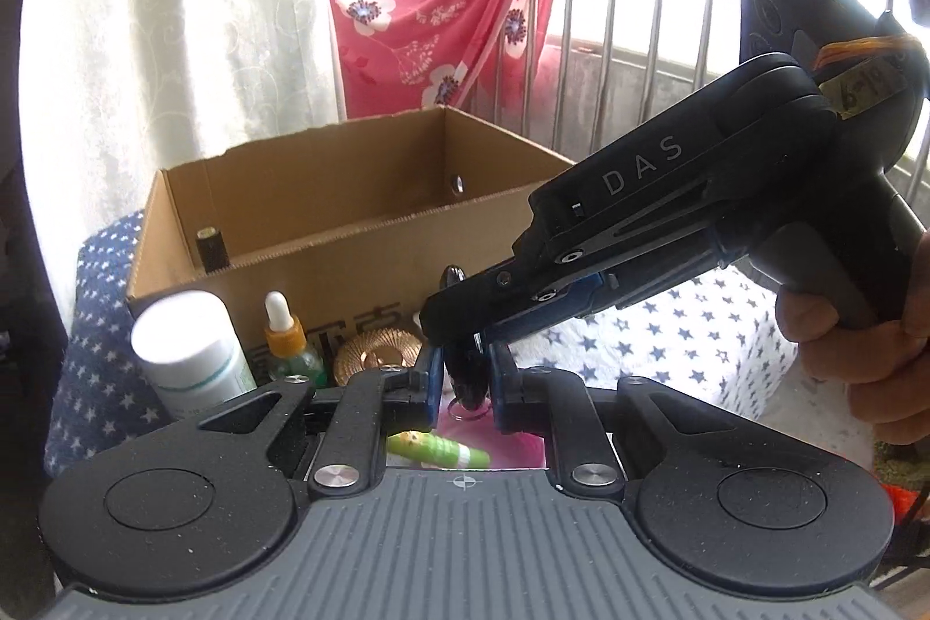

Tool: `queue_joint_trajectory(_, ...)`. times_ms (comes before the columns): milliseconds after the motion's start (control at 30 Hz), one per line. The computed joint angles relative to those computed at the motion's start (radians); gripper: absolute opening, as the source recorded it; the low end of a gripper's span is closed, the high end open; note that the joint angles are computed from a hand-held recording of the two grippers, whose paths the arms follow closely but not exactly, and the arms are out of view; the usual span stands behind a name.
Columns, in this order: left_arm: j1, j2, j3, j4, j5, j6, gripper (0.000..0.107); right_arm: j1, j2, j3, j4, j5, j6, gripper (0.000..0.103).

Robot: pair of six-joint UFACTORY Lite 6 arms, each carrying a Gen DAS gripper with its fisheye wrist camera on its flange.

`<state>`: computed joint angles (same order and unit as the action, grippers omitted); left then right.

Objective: Organize rigid objects
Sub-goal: 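Lower the key fob into the box and open the right gripper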

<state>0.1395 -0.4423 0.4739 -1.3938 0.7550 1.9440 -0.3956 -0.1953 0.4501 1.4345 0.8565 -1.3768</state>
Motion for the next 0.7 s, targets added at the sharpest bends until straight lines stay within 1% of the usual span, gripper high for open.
queue_joint_trajectory(100, -0.014, 0.068, 0.120, 0.002, -0.022, -0.035, 0.015, 0.063, 0.011, 0.112, -0.004, -0.014, 0.043, 0.030)
queue_joint_trajectory(233, -0.075, 0.273, 0.366, 0.066, -0.095, -0.167, 0.016, 0.158, 0.174, 0.370, -0.048, -0.053, 0.142, 0.030)
queue_joint_trajectory(333, -0.120, 0.507, 0.632, 0.235, -0.126, -0.394, 0.015, 0.211, 0.358, 0.608, -0.132, -0.077, 0.270, 0.030)
queue_joint_trajectory(400, -0.150, 0.665, 0.823, 0.367, -0.128, -0.561, 0.015, 0.229, 0.502, 0.790, -0.203, -0.067, 0.378, 0.029)
queue_joint_trajectory(533, -0.163, 0.951, 1.205, 0.635, -0.029, -0.884, 0.015, 0.249, 0.816, 1.176, -0.343, -0.018, 0.604, 0.029)
queue_joint_trajectory(700, -0.193, 1.241, 1.615, 0.867, 0.072, -1.164, 0.015, 0.263, 1.200, 1.691, -0.492, 0.088, 0.871, 0.029)
